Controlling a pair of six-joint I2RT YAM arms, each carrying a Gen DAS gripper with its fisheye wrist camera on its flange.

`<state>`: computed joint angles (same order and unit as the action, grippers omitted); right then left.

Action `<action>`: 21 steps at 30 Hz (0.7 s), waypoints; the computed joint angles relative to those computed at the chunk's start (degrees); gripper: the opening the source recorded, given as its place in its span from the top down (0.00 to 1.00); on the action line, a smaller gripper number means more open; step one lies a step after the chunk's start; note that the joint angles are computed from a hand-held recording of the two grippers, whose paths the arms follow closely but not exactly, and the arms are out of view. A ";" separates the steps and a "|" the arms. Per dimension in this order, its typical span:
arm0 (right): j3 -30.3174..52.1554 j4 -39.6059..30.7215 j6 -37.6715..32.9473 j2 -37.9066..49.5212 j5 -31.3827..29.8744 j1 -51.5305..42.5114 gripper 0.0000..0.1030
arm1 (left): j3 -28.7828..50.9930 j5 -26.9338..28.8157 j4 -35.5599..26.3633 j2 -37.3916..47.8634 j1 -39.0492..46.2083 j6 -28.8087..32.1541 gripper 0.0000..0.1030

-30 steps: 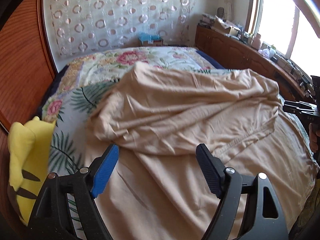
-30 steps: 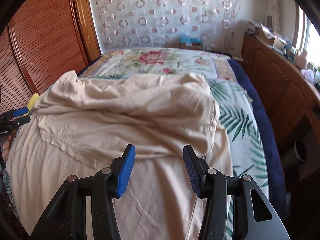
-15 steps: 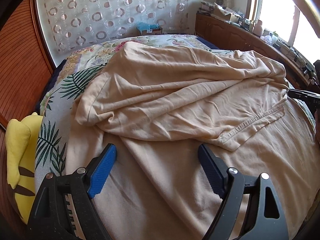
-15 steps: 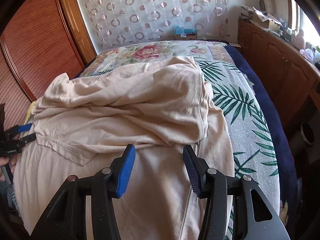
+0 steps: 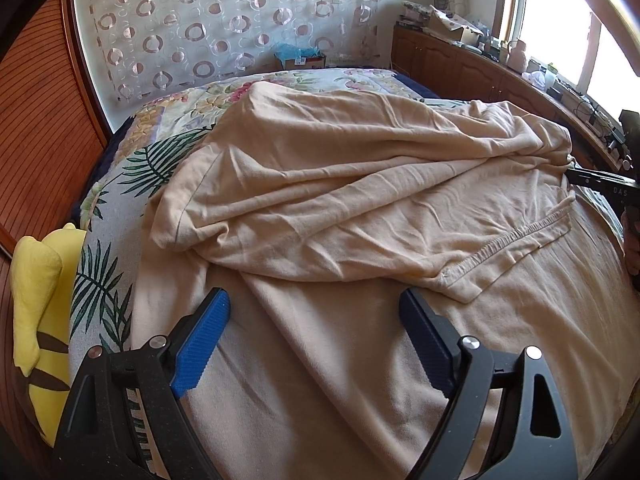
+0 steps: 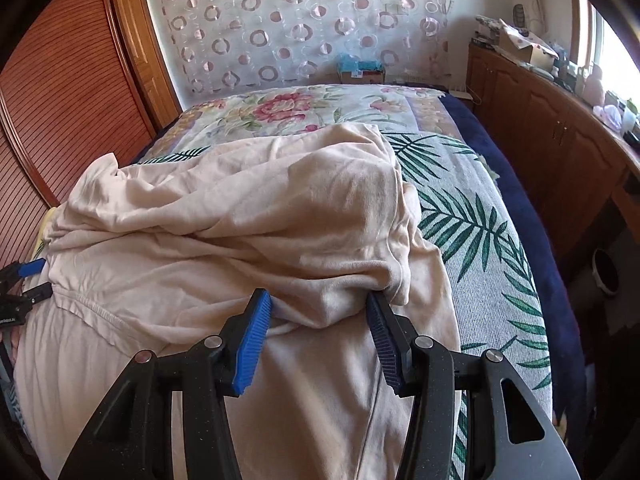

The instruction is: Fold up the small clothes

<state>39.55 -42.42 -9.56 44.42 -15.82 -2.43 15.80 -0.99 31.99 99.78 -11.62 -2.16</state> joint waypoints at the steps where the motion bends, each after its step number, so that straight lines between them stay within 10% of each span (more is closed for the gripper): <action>1: -0.49 0.67 -0.40 -0.14 -0.24 -0.44 0.50 | 0.03 0.17 -0.09 -0.02 0.08 0.04 0.16; 9: -5.99 8.55 2.88 1.12 -0.19 2.54 0.50 | -0.46 4.43 -0.50 -3.89 7.87 -3.01 0.18; 14: -6.26 8.88 2.96 1.14 0.39 2.95 0.50 | 2.34 7.00 -4.30 -3.47 11.06 -1.71 0.53; 21: -6.06 8.34 3.05 0.65 1.71 3.89 0.50 | 7.78 11.07 -7.99 1.42 11.75 0.03 0.61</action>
<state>33.48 -34.08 -6.51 45.07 -14.11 1.46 23.58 10.09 24.00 101.19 0.13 -2.13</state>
